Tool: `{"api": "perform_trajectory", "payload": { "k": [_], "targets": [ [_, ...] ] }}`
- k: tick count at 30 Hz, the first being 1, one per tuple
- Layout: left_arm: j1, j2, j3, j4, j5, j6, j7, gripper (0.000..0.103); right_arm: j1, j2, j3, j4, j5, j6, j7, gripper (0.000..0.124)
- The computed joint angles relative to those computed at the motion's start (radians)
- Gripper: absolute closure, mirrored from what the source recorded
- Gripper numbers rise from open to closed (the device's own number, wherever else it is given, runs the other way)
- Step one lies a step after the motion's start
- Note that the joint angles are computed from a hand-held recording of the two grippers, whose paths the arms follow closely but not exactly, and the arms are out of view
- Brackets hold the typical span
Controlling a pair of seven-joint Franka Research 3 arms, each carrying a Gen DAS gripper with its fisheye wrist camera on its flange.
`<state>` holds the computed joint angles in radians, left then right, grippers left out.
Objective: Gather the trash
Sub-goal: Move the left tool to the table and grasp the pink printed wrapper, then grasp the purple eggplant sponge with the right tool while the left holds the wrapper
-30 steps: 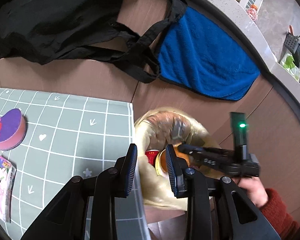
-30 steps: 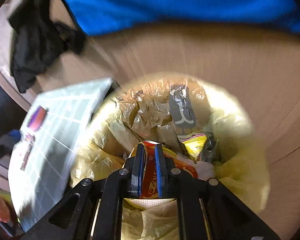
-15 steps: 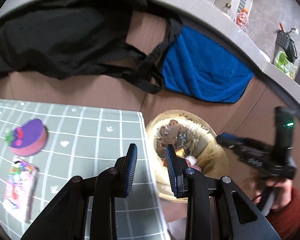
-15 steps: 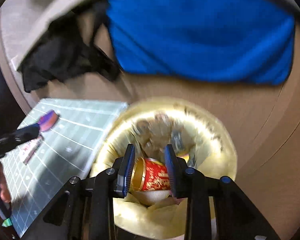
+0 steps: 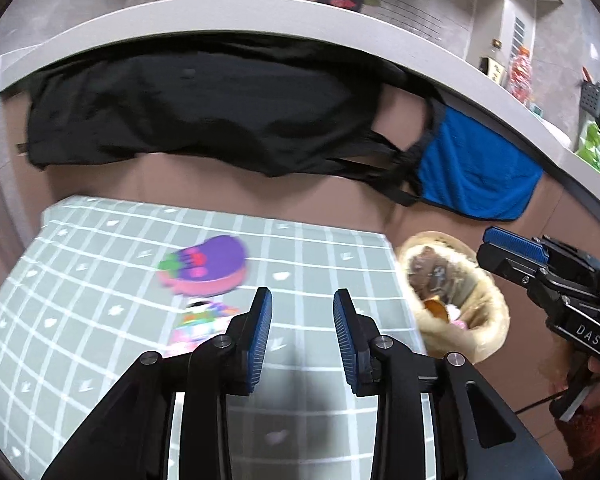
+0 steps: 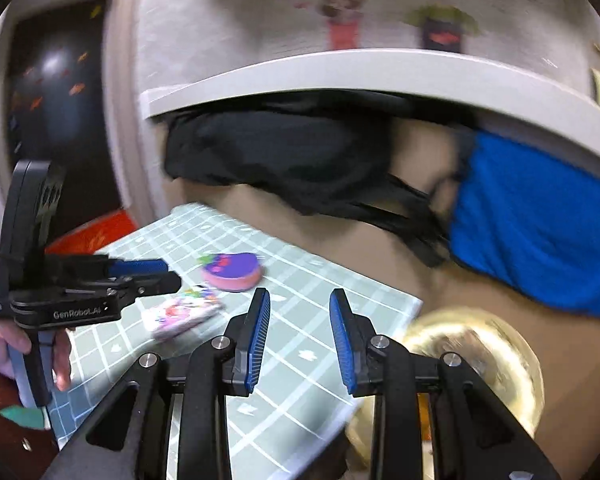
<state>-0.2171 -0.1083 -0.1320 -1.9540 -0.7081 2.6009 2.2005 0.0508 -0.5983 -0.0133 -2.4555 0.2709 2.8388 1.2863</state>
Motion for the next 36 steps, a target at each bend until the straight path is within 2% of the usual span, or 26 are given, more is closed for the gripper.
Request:
{"api": "perform_trajectory", "payload": {
  "k": [2, 4, 7, 13, 18, 20, 23, 24, 27, 32, 36],
  "targets": [
    [0.016, -0.008, 0.024, -0.007, -0.027, -0.028, 0.025, 0.069, 0.002, 0.036, 0.044, 0.034, -0.027, 0.002, 0.006, 0.094],
    [0.036, -0.011, 0.045, -0.01, -0.054, -0.06, 0.042, 0.069, -0.036, 0.07, 0.11, 0.066, -0.085, 0.001, 0.055, 0.094],
    [0.07, -0.008, 0.066, -0.018, -0.078, -0.095, 0.061, 0.069, -0.034, 0.122, 0.148, 0.107, -0.141, 0.005, 0.1, 0.094],
    [0.142, 0.062, 0.082, 0.033, -0.146, -0.27, 0.106, 0.068, 0.008, 0.188, 0.156, 0.155, -0.212, -0.006, 0.133, 0.094],
    [0.185, 0.136, 0.043, 0.081, -0.129, -0.333, 0.081, 0.068, -0.019, 0.226, 0.182, 0.166, -0.335, 0.008, 0.154, 0.094],
    [0.2, 0.17, 0.027, 0.112, -0.132, -0.365, 0.064, 0.068, -0.01, 0.241, 0.16, 0.166, -0.344, 0.017, 0.143, 0.094],
    [0.21, 0.221, -0.001, 0.158, -0.099, -0.36, 0.012, 0.068, 0.054, 0.265, 0.078, 0.165, -0.257, 0.025, 0.065, 0.094],
    [0.21, 0.239, -0.01, 0.171, -0.082, -0.348, -0.006, 0.068, 0.093, 0.278, 0.031, 0.168, -0.19, 0.021, 0.015, 0.094],
    [0.209, 0.294, -0.032, 0.22, 0.002, -0.336, -0.067, 0.068, 0.134, 0.312, -0.03, 0.184, -0.051, 0.01, -0.067, 0.094],
    [0.222, 0.327, -0.07, 0.25, 0.059, -0.337, -0.098, 0.065, 0.17, 0.383, -0.093, 0.241, 0.196, -0.039, -0.234, 0.094],
    [0.213, 0.324, -0.079, 0.256, 0.13, -0.335, -0.12, 0.063, 0.155, 0.477, -0.088, 0.339, 0.302, -0.116, -0.331, 0.094]
  ]
}}
